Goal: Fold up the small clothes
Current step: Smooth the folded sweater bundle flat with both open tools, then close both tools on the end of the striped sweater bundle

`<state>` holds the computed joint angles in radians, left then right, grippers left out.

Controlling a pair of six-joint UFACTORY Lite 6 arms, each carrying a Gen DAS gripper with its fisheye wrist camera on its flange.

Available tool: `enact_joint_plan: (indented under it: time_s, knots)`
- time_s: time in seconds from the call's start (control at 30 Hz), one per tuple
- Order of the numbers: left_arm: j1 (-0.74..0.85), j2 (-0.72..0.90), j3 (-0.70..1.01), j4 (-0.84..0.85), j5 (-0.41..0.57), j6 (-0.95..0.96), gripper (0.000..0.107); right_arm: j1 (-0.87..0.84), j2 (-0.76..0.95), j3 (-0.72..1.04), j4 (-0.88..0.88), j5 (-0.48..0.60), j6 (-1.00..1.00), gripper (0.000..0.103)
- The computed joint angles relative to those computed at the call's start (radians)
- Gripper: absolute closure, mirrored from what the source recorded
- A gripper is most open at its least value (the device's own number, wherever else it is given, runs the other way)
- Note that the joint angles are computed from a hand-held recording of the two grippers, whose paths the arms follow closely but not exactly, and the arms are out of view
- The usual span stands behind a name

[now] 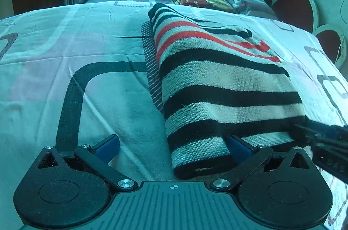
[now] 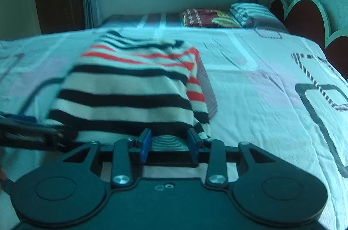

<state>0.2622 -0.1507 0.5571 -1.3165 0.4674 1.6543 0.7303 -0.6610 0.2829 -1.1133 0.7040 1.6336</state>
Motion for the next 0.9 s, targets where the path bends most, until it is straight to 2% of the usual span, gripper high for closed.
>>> enact_joint_plan:
  time_s: [0.07,0.17,0.23,0.3,0.4,0.43,0.53,0.63,0.77,0.9]
  knots:
    - [-0.026,0.000,0.005,0.007,-0.017,-0.018,0.004,-0.036,-0.024,-0.022,-0.019,-0.030,-0.026,0.074]
    - [-0.057,0.005,0.007,-0.006,-0.042,-0.024,0.004,-0.097,-0.035,-0.036,-0.031,-0.070,-0.073,0.073]
    - [-0.062,0.008,0.006,-0.017,-0.049,-0.016,0.004,-0.214,-0.065,-0.035,0.054,-0.173,-0.200,0.071]
    - [-0.054,0.003,0.021,0.042,-0.036,-0.083,0.004,-0.251,-0.088,-0.009,0.159,-0.199,-0.344,0.069]
    - [-0.038,-0.031,0.038,0.107,-0.002,-0.164,0.004,-0.253,-0.122,0.019,0.201,-0.200,-0.412,0.061]
    - [-0.038,-0.043,0.045,0.126,0.002,-0.190,0.004,-0.273,-0.129,0.026,0.212,-0.222,-0.428,0.056]
    - [-0.051,-0.047,0.087,0.204,0.014,-0.290,0.004,-0.309,-0.097,0.065,0.204,-0.258,-0.448,0.055]
    - [-0.055,-0.059,0.123,0.231,0.028,-0.349,0.004,-0.384,-0.072,0.104,0.297,-0.324,-0.556,0.054]
    - [-0.084,-0.026,0.189,0.250,0.003,-0.399,0.004,-0.423,-0.016,0.155,0.289,-0.367,-0.572,0.038]
    - [-0.099,0.026,0.242,0.231,-0.024,-0.424,0.004,-0.442,0.033,0.195,0.272,-0.395,-0.578,0.038]
